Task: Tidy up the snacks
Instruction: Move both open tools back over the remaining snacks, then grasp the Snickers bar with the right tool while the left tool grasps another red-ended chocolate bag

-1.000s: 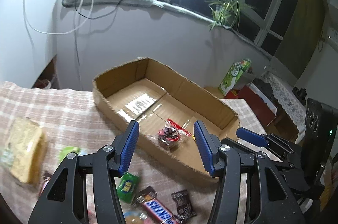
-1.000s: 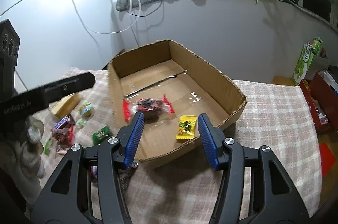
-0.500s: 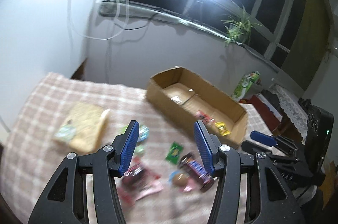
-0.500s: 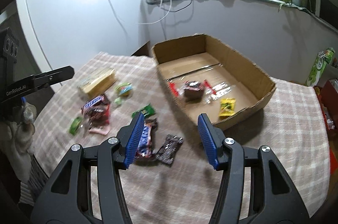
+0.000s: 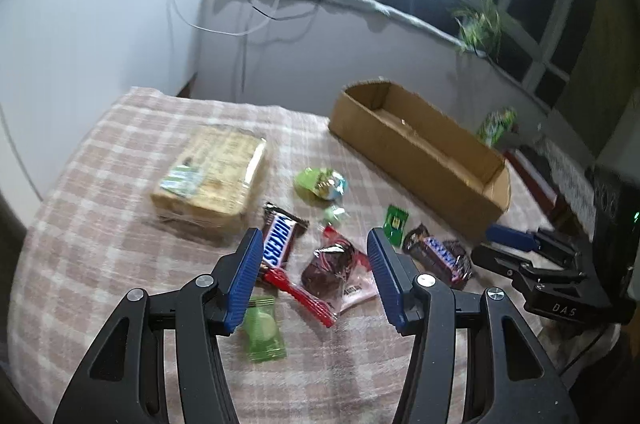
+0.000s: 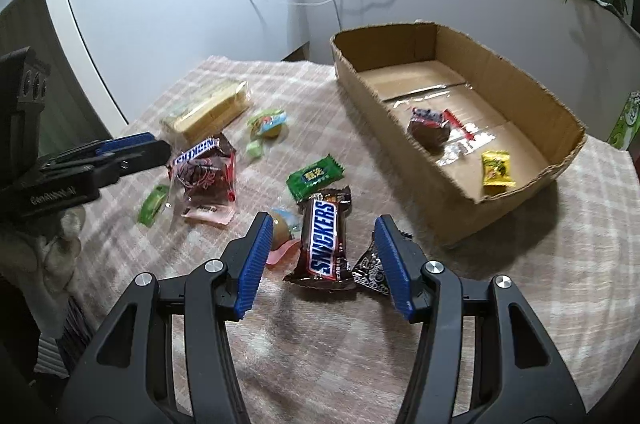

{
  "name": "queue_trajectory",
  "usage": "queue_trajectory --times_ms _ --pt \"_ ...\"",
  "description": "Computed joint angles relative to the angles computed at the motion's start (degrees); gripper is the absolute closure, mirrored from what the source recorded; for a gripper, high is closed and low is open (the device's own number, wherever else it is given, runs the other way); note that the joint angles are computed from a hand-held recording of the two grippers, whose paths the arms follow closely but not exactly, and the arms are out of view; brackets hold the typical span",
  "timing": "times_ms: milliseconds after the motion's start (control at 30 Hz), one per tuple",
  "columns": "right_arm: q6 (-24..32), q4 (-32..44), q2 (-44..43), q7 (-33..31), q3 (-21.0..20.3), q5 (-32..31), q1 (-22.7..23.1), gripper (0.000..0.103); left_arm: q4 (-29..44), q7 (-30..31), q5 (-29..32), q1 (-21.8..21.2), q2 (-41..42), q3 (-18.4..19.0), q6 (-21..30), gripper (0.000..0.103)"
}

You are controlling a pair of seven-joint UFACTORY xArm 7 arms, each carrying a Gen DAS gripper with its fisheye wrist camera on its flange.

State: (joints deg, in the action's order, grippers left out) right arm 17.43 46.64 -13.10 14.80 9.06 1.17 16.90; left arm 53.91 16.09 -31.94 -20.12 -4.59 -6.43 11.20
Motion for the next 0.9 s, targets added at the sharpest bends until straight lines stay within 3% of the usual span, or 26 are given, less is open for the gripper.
queue_trajectory --times_ms 200,267,467,600,700,800,833,900 --pt "0.44 1.53 2.72 -1.0 -0.51 1.67 0.51 0.051 1.79 0.41 4.22 0.77 3.4 -1.19 1.67 0.05" --pt "0.95 2.37 3.82 -0.94 -0.4 1.59 0.44 0.057 2.21 -0.67 7.04 1.23 4.18 -1.64 1.98 0.05" --pt "2.42 4.55 6.92 0.53 -0.12 0.5 0.09 0.061 3.43 -4.09 14.25 2.08 6.41 -2.42 3.02 0.05" --pt "3.04 5.2 8.06 0.55 -0.18 0.27 0.11 0.063 3.06 -4.45 15.78 2.33 6.58 -2.92 1.99 0.05" --pt "3.49 5.6 8.27 0.02 -0.21 0.44 0.3 0.073 2.92 -4.01 16.27 2.35 6.74 -3.2 1.52 0.05" --pt "3.45 5.52 8.21 1.11 0.02 -0.99 0.17 0.073 3.25 -4.84 18.69 2.09 7.16 -3.27 1.5 0.05" --pt "3.37 5.43 8.14 1.25 0.03 -1.09 0.18 0.073 3.44 -4.37 18.71 2.05 7.3 -3.45 2.1 0.057" --pt "3.05 5.25 8.09 1.19 -0.07 -0.61 0.28 0.073 3.28 -4.92 19.92 1.88 7.5 -3.46 1.72 0.061"
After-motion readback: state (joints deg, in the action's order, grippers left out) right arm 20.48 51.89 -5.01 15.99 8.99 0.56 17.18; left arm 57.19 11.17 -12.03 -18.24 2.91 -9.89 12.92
